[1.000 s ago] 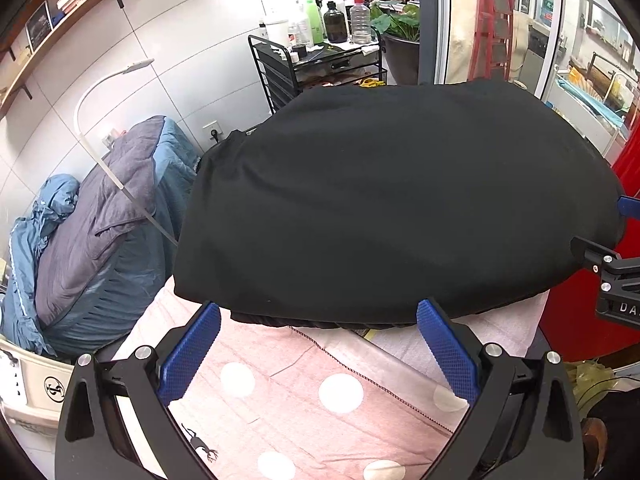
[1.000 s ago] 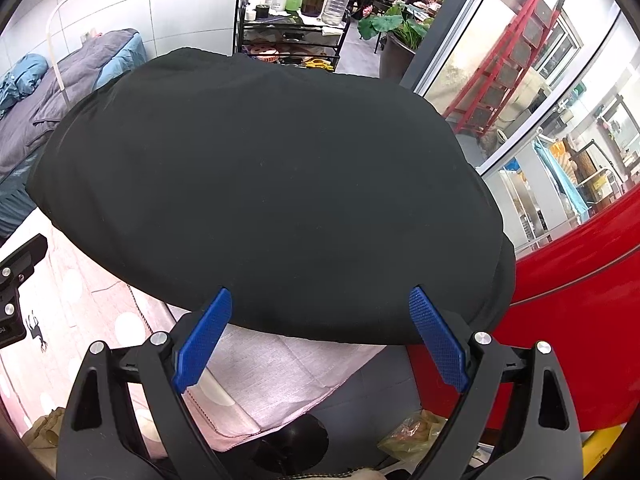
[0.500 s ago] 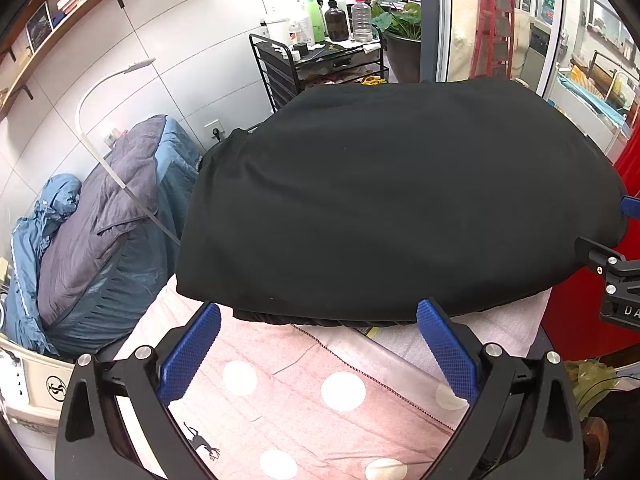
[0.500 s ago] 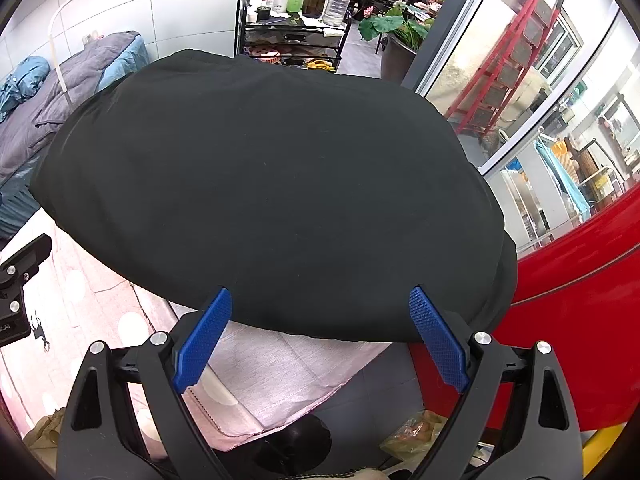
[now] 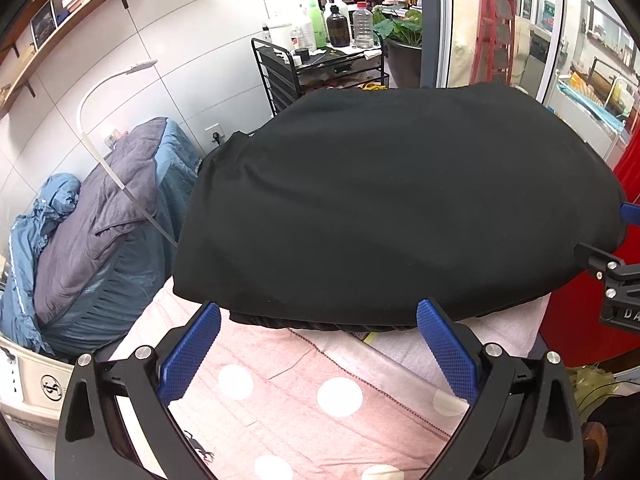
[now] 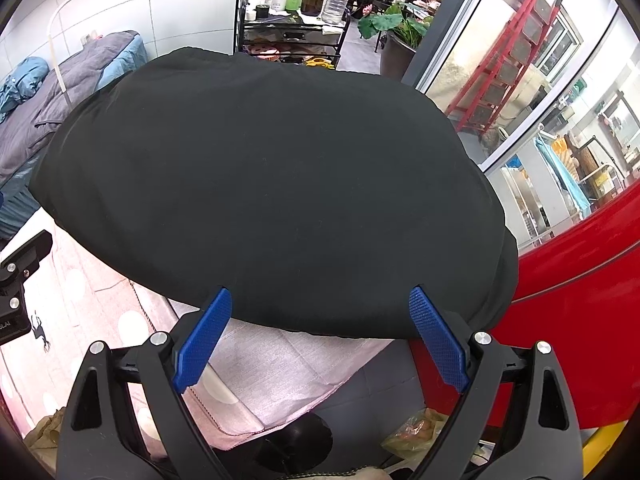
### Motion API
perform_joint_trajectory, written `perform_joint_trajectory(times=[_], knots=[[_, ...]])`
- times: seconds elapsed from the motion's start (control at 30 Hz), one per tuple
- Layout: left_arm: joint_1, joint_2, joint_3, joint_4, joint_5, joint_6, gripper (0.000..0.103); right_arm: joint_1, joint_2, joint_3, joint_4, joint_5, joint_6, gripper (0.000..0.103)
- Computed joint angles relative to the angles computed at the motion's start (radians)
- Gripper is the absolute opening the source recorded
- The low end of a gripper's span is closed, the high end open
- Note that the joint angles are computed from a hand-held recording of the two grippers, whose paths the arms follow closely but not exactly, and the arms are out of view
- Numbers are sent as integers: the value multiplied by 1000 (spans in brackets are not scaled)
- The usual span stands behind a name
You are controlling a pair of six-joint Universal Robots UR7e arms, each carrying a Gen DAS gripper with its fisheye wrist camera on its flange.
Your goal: Fold large clothes
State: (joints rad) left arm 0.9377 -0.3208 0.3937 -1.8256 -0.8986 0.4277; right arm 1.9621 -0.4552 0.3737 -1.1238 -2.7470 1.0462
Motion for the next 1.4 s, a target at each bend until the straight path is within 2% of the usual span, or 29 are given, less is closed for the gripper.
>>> perform_joint_trajectory(times=[0.13,0.37,1.4], knots=[[-5,27,-57,54,19,-17,97,1,9,-18,16,-1,4,89],[-5,39,-88,92,20,-31,97,0,14,-26,18,2,-4,89],[-5,23,-49,83,38,-17,97,1,24,-35,18,15,-14,89]])
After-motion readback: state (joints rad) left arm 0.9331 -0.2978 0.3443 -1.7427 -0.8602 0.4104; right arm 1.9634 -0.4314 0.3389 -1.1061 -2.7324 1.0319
